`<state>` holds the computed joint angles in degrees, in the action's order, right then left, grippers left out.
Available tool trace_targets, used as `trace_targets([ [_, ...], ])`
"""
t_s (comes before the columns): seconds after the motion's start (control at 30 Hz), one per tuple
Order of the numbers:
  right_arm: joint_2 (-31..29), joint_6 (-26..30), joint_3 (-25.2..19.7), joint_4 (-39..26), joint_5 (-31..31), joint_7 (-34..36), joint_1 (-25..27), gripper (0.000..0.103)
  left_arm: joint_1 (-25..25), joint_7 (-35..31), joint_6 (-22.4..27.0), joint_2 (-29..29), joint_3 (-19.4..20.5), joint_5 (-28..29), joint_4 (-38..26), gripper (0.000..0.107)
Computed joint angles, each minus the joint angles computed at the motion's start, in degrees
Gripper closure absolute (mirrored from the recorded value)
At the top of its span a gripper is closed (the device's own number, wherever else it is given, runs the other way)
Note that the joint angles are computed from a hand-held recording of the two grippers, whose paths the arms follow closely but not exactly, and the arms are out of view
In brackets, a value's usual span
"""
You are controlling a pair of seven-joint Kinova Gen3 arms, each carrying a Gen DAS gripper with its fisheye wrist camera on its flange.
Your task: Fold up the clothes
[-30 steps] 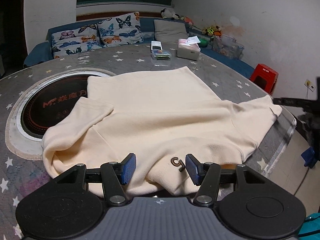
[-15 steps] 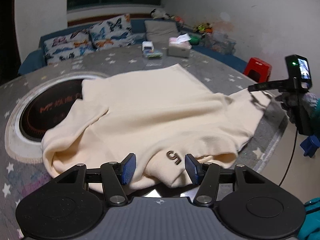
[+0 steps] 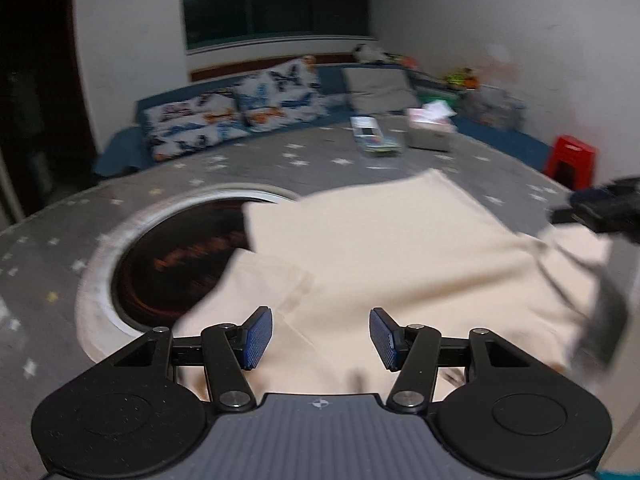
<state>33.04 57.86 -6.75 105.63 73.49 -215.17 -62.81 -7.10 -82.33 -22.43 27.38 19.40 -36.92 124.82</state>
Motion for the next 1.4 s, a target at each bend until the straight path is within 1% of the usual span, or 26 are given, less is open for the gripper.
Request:
trace_targets([
  [0.03, 0.3, -1.0, -0.2, -0.7, 0.8, 0.9, 0.3, 0.045, 1.4, -0.4, 1.0, 0.7, -0.8, 1.4, -1.5, 0.052],
  [0.1, 1.0, -3.0, -0.3, -2.2, 2.0, 2.9, 0.6, 0.045, 3.2, -0.1, 4.9, 2.2, -1.1, 3.7, -5.1, 0.053],
  [0.17, 1.5, -5.1, -0.2, -3.4, 2.9, 4.8, 0.8, 0.045, 3.1, 0.1, 9.0, 4.4, 0.8, 5.0, -9.1, 0.057],
  [0.3, 2.7, -8.3, 0.4, -5.5, 3.3, 7.6, 0.6, 0.044, 2.9, -1.4, 16.0, 8.1, 3.5, 7.6, -14.8, 0.060],
  [0.33, 2.9, -9.1, 0.6, -5.8, 3.2, 8.3, 0.6, 0.044, 2.9, -1.8, 17.8, 8.9, 4.0, 8.4, -16.2, 0.064],
  [0.37, 3.2, -10.0, 0.7, -6.2, 3.0, 9.1, 0.7, 0.043, 3.2, -2.1, 19.0, 9.7, 3.9, 9.3, -17.3, 0.065],
  [0.4, 3.5, -10.9, 1.0, -6.5, 2.8, 9.9, 0.8, 0.043, 2.5, -2.8, 19.2, 10.1, 4.7, 9.9, -17.5, 0.065],
  [0.43, 3.8, -11.8, 1.2, -6.9, 2.5, 10.8, 0.9, 0.042, 2.1, -3.4, 19.2, 10.3, 5.1, 10.6, -17.6, 0.068],
  [0.47, 4.0, -12.7, 1.4, -7.1, 2.2, 11.5, 0.9, 0.040, 1.7, -4.0, 19.3, 10.4, 5.4, 11.4, -17.7, 0.079],
  [0.5, 4.1, -13.4, 1.6, -7.3, 1.9, 12.1, 0.8, 0.039, 1.4, -4.5, 19.0, 10.5, 5.4, 12.2, -17.7, 0.085],
  [0.53, 4.4, -14.2, 1.9, -7.5, 1.6, 12.8, 0.7, 0.039, 0.9, -5.5, 18.8, 10.6, 5.7, 13.3, -17.7, 0.094],
  [0.57, 4.6, -14.7, 2.2, -7.6, 1.2, 13.5, 0.5, 0.038, -0.6, -5.7, 18.8, 11.0, 7.0, 13.5, -17.7, 0.097],
  [0.67, 5.1, -15.9, 3.1, -8.2, 0.0, 14.9, -0.1, 0.037, -7.9, -6.9, 18.2, 11.9, 13.6, 15.1, -16.5, 0.101],
  [0.7, 5.2, -16.2, 3.4, -8.3, -0.4, 15.3, -0.3, 0.037, -9.5, -7.2, 16.7, 11.6, 14.5, 16.0, -15.5, 0.104],
  [0.77, 5.3, -16.7, 4.0, -8.4, -1.1, 15.9, -0.8, 0.037, -12.4, -7.3, 13.4, 10.7, 15.7, 17.5, -13.3, 0.104],
  [0.87, 5.4, -16.8, 4.8, -8.6, -1.9, 16.7, -1.5, 0.037, -17.0, -4.4, 10.2, 9.2, 17.3, 17.5, -10.8, 0.104],
  [1.07, 5.3, -16.5, 5.6, -9.2, -2.7, 18.5, -2.5, 0.037, -23.6, 2.2, 3.0, 5.8, 16.1, 14.9, -5.9, 0.105],
  [1.2, 5.2, -16.2, 5.7, -9.8, -3.1, 19.9, -3.0, 0.037, -27.0, 6.5, 0.5, 4.4, 15.2, 12.1, -3.7, 0.104],
  [1.3, 5.1, -16.2, 5.6, -10.3, -3.4, 21.5, -3.3, 0.037, -28.3, 9.2, -1.2, 3.9, 13.7, 10.2, -2.4, 0.104],
  [1.4, 5.0, -16.4, 5.6, -11.0, -3.6, 23.6, -3.6, 0.037, -27.8, 11.2, -1.4, 3.9, 11.4, 8.6, -2.0, 0.104],
])
